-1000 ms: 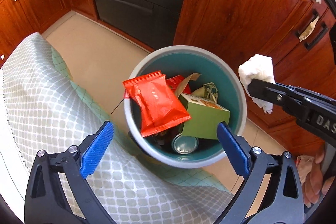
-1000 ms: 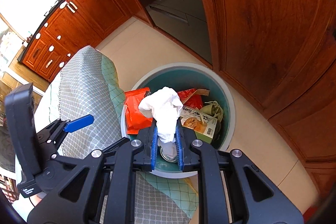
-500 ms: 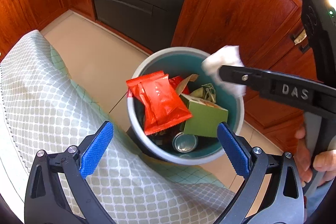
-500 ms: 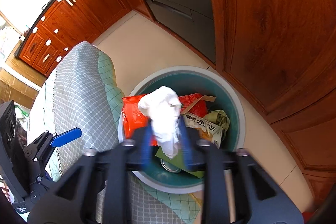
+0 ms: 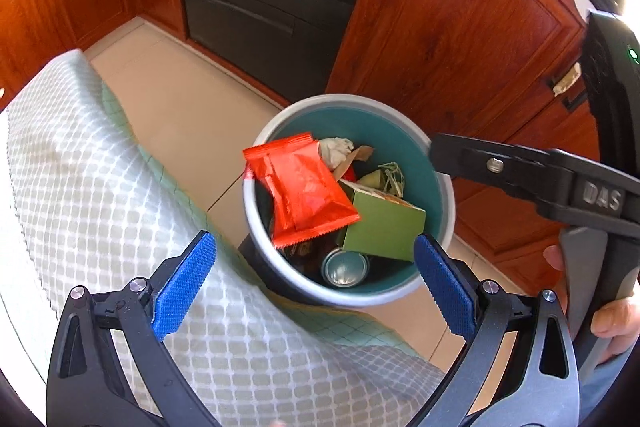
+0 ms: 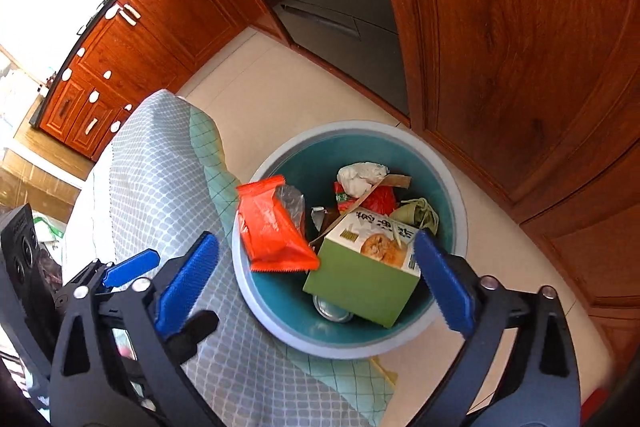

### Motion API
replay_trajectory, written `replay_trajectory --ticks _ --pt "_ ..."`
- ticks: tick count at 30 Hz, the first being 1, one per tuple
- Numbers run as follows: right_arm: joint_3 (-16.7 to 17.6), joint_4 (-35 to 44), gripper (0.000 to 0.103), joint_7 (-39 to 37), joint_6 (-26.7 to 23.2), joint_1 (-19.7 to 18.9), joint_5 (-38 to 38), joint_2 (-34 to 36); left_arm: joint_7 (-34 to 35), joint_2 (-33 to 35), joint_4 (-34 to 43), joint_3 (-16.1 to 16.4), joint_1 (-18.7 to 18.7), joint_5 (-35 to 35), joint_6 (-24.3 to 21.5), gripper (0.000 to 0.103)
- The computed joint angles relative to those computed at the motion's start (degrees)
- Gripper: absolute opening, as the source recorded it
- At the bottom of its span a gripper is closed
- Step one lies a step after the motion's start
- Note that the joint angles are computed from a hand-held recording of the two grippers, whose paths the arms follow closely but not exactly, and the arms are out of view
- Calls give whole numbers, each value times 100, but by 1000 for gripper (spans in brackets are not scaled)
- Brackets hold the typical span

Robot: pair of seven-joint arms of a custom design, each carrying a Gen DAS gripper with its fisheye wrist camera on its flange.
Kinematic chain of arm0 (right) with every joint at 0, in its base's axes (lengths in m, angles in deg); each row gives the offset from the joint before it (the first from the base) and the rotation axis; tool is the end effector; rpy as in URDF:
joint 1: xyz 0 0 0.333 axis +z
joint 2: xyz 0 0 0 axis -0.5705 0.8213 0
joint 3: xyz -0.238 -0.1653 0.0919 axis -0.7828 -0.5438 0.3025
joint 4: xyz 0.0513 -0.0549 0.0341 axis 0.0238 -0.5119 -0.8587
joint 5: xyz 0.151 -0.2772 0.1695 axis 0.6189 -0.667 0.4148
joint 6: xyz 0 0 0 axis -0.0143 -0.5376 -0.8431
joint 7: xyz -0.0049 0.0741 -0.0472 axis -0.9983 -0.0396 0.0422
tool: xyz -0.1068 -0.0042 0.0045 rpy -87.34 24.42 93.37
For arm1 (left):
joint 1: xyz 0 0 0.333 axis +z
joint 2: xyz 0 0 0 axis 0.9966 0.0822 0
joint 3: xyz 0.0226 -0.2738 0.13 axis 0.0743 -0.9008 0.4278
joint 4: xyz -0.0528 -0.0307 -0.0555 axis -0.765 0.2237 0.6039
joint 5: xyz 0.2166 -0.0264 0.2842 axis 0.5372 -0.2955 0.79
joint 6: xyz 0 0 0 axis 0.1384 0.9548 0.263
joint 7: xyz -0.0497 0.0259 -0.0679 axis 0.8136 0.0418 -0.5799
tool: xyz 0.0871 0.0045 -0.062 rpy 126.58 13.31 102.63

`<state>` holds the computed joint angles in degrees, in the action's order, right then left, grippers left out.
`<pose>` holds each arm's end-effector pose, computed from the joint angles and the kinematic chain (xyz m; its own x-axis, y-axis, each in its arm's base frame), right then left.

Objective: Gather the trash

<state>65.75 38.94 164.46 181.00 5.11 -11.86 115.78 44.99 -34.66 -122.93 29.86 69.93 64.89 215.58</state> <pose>0.5770 0.4851 0.5104 -0.2432 -0.8949 -0.3741 -0.8163 0.3972 -0.4194 0.6397 -0.2959 0.5024 -0.5301 -0.8254 0.1940 -0.7988 0.4095 -0.4407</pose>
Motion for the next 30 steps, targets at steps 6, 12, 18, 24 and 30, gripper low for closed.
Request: replay_trajectory --ticks 6,12,18,24,30 --pt "2 -312 97 12 -228 223 -222 -402 -17 -738 -898 6 118 -103 265 99" --pt "-9 -660 97 223 -752 581 -736 -893 -14 -1702 -2038 5 229 -255 739 99" --pt "121 -745 97 313 -1300 875 -1097 -1146 -431 -2633 -3012 65 194 369 1382 99" --pt "190 -803 97 429 -1637 1186 -1509 -1313 -343 -3333 -3641 56 329 142 1584 99" --pt "200 -478 97 343 -2106 1551 -1828 -1205 -1176 -3911 -4273 -166 529 1008 1831 99"
